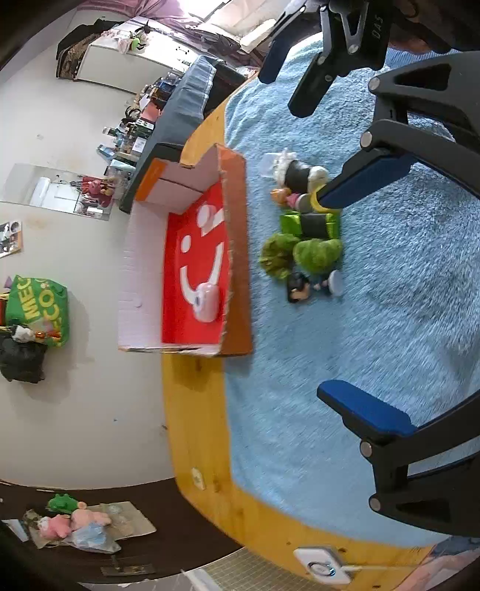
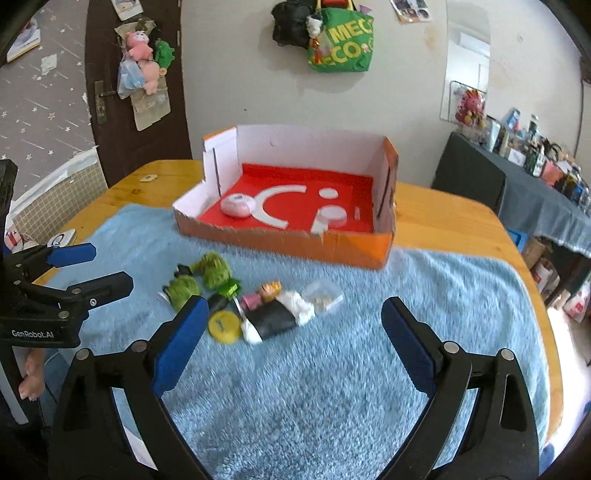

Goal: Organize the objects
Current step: 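Withdraw both tools from the box back over the towel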

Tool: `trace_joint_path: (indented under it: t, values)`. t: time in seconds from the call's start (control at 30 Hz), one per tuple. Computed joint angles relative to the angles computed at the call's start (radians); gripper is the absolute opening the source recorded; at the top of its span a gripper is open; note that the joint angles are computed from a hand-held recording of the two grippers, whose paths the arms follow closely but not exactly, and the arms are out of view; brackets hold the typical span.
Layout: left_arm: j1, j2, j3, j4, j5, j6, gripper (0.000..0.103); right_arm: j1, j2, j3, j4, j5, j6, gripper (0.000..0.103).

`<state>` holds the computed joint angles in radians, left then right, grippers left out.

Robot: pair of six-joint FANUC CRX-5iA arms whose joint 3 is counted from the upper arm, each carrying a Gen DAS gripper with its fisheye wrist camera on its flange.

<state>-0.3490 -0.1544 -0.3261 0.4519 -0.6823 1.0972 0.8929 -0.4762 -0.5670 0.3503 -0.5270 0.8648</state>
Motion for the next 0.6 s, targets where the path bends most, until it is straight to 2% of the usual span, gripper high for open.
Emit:
trace_joint_path:
  t: [0.6]
  values:
    - [-0.03, 0.037, -0.016, -0.074, -0.026, 0.068, 0.096, -0.009, 0.03, -0.034, -0.103, -0.002, 0.046, 0.096]
